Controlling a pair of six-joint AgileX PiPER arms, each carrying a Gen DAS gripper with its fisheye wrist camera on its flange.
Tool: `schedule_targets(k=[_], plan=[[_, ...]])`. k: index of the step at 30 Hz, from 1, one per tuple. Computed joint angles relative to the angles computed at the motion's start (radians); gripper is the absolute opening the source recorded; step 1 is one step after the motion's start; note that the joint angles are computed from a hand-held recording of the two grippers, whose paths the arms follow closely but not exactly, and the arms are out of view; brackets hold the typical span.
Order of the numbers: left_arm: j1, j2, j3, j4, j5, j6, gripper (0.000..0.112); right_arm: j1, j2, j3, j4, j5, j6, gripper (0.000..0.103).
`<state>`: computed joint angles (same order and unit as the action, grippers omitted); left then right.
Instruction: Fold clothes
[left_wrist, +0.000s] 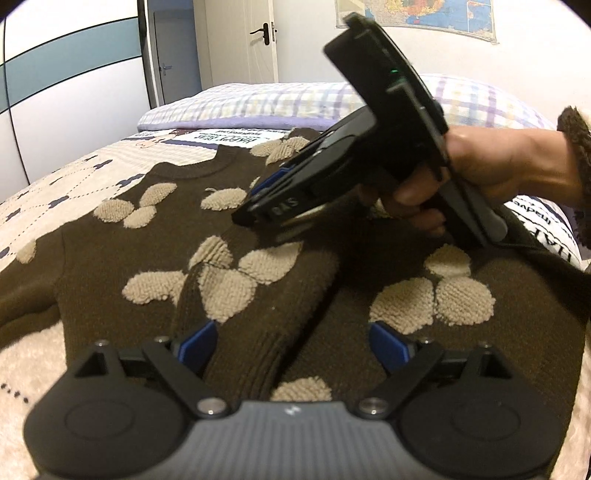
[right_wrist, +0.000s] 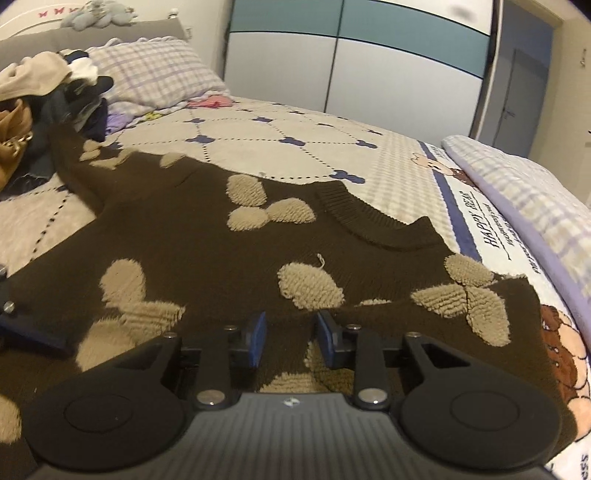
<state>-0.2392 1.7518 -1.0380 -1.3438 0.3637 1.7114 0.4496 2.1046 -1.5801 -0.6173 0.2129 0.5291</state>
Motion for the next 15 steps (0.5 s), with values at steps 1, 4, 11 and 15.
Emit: schedule_targets(k=[1, 4, 11, 15], plan=[[0.000, -0.001, 0.000, 0.001, 0.000, -0.001, 0.092, 0.008, 0.002, -0.002, -0.061, 0.007, 0.058, 0.032], [0.004, -0.010, 0.004, -0.004, 0.006, 0.002, 0.092, 0.023, -0.021, 0.027, -0.182, 0.008, 0.177, 0.033], [-0.016, -0.070, 0.067, -0.244, 0.001, 0.235, 0.091, 0.019, -0.135, 0.171, 0.065, -0.069, -0.095, 0.036], [-0.026, -0.062, 0.050, -0.115, 0.041, 0.111, 0.091, 0.035, -0.167, 0.226, 0.151, -0.074, -0.231, 0.036]])
